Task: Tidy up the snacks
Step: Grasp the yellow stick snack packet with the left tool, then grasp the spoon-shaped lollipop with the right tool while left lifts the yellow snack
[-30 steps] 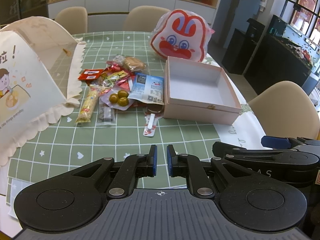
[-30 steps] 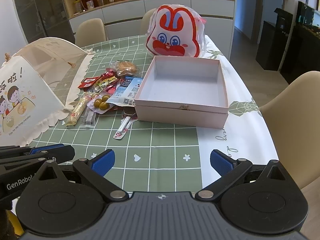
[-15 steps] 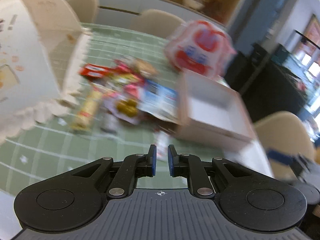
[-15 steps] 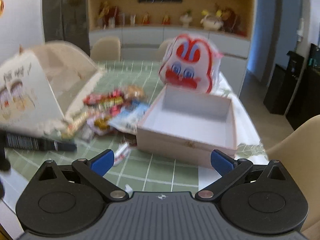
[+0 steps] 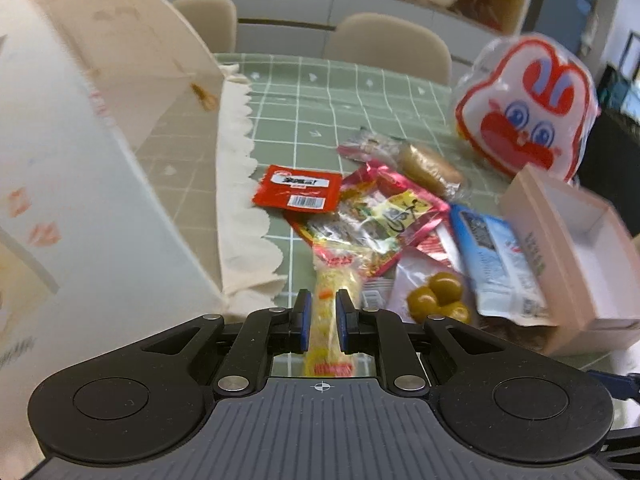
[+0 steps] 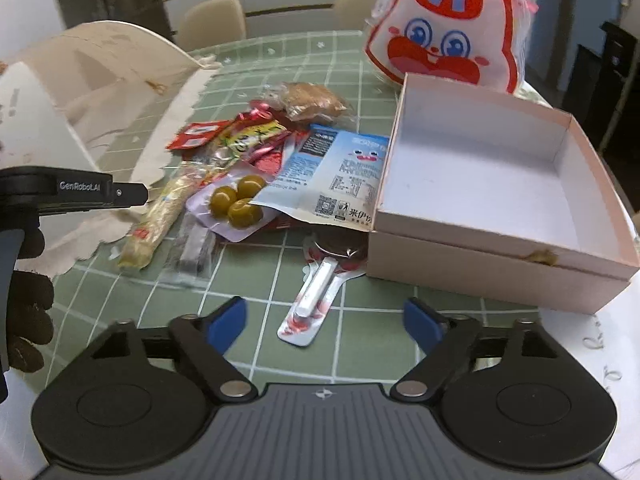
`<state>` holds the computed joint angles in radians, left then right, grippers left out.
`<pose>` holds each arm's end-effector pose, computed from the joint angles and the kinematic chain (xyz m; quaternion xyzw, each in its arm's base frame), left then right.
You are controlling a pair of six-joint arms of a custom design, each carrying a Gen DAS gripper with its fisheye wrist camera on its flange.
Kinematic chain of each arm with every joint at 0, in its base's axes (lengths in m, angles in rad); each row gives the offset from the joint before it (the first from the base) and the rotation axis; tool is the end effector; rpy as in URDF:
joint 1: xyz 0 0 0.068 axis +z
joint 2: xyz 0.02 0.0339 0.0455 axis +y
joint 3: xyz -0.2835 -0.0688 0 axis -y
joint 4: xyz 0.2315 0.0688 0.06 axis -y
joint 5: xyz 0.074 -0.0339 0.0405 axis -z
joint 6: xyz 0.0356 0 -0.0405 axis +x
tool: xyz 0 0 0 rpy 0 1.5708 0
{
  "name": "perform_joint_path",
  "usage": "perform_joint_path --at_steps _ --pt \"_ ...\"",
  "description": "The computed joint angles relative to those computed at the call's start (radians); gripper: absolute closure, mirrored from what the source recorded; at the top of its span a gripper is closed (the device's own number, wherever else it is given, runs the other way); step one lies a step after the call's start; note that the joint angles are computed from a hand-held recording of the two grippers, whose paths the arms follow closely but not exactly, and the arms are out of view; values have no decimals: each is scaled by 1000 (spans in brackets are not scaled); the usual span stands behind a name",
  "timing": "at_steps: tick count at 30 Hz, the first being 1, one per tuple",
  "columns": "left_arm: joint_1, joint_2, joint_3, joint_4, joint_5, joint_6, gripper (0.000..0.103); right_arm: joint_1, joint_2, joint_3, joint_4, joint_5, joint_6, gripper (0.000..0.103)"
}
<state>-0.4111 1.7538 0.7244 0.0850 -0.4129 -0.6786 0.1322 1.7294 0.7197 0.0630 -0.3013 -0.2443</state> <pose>0.2851 -0.1087 0.1384 -0.1868 0.9144 0.0105 0.3590 0.2978 0.0503 0.1417 -0.2213 0.9157 0.1256 0.3111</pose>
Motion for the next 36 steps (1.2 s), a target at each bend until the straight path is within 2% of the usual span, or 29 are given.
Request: perform_joint_path --at_steps 3,7,9,11,12,15,16,17,18,19,21,25,29,31,33,34,35,36 --pt "4 38 24 16 -5 33 86 -52 -1 2 -36 -78 -26 28" --pt "-21 61 58 -20 -29 -23 85 -100 66 55 -59 -116 -145 29" --pt "-45 87 94 -61 -55 -26 77 -122 102 98 -83 -168 -136 32" --pt "-61 101 111 -78 -73 -20 74 -123 127 117 -68 -188 -127 41" --pt "-67 111 123 -97 -89 -20 73 -113 138 119 -43 -192 -126 42" --pt "-68 123 121 -99 -104 -21 70 -53 174 109 43 -147 -127 53" --pt "-66 118 117 -99 -99 -19 71 -34 170 81 98 -128 -130 60" --pt "-67 112 113 -102 -95 -14 72 -20 168 74 107 -120 -144 75" --pt "-69 102 105 -106 -90 -12 72 -9 159 58 125 -114 -148 78" --pt "-72 87 89 -108 -81 -18 72 -4 153 54 118 -119 -152 83" --pt "-80 45 48 -111 -54 -49 72 -3 134 48 77 -132 -166 83" --pt "-136 -67 -50 -134 7 -125 72 -63 55 10 -80 -201 -259 89" --pt "-249 -176 -142 -181 25 -226 72 -155 -16 -39 -232 -244 -359 89" --pt "-302 -207 -174 -198 2 -276 72 -195 -35 -70 -240 -276 -380 88" --pt "-332 -222 -202 -190 -21 -314 71 -204 -38 -85 -218 -289 -350 84" --pt "-334 -224 -207 -187 -16 -320 71 -207 -31 -80 -219 -308 -328 71" --pt "-324 -220 -206 -190 11 -319 69 -212 -15 -67 -230 -337 -318 52" --pt "-320 -219 -208 -188 21 -315 68 -215 1 -57 -238 -370 -312 43"
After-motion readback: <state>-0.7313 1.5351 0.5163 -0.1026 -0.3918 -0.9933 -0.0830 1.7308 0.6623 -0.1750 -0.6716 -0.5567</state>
